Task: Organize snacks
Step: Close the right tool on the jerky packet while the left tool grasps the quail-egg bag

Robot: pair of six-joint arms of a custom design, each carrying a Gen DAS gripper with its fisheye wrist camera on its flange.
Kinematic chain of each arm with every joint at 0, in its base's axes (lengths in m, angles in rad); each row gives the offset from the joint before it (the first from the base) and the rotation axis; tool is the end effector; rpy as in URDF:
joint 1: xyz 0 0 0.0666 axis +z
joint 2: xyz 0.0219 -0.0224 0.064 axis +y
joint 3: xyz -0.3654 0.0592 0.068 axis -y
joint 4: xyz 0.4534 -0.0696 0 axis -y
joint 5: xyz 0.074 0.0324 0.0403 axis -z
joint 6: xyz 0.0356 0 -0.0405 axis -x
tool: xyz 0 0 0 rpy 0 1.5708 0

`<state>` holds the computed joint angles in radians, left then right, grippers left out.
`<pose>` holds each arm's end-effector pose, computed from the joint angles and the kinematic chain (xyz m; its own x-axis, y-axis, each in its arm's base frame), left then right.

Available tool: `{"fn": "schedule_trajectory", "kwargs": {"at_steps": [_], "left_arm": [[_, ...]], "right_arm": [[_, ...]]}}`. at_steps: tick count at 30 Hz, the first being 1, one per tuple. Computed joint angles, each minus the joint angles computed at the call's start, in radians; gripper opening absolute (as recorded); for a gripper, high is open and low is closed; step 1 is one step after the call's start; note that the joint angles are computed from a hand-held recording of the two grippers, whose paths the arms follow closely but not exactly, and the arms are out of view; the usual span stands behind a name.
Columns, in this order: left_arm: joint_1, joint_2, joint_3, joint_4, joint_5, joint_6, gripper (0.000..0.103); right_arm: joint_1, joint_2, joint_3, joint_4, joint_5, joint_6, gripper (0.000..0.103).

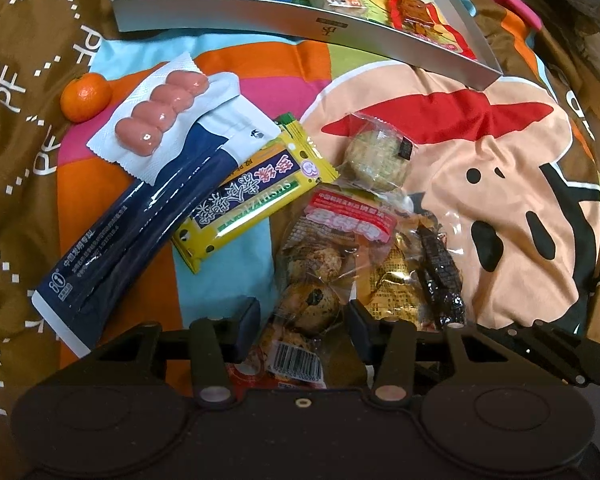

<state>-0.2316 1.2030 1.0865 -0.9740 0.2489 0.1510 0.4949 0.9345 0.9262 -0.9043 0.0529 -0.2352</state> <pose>0.4400 -0.1132 0.3470 -0.9035 0.0633 -0.4239 0.1996 0.9374 -0.2855 0.3352 0.1783 0.3743 -0.7809 -0.1570 -0.6046 -0.2713 0.9571 0.1019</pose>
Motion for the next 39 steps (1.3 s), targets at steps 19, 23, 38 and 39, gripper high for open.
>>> {"fn": "schedule_trajectory", "kwargs": {"at_steps": [19,23,38,39], "left_arm": [[-0.004,-0.075,-0.056,0.079,0.044,0.105,0.041],[-0.012,-0.12,-0.096,0.161,0.03,0.155,0.039],[-0.069,-0.17,-0.13,0.298,-0.033,0.316,0.038],[-0.073,-0.169,-0.126,0.304,-0.032,0.327,0.038]], "right_arm": [[0.022,-0.058,-0.037,0.076,0.183,0.07,0.045],[0.024,-0.069,-0.044,0.112,0.193,0.084,0.045],[-0.023,-0.086,-0.048,0.239,0.223,0.139,0.045],[-0.031,-0.088,-0.048,0.248,0.223,0.142,0.045]]}}
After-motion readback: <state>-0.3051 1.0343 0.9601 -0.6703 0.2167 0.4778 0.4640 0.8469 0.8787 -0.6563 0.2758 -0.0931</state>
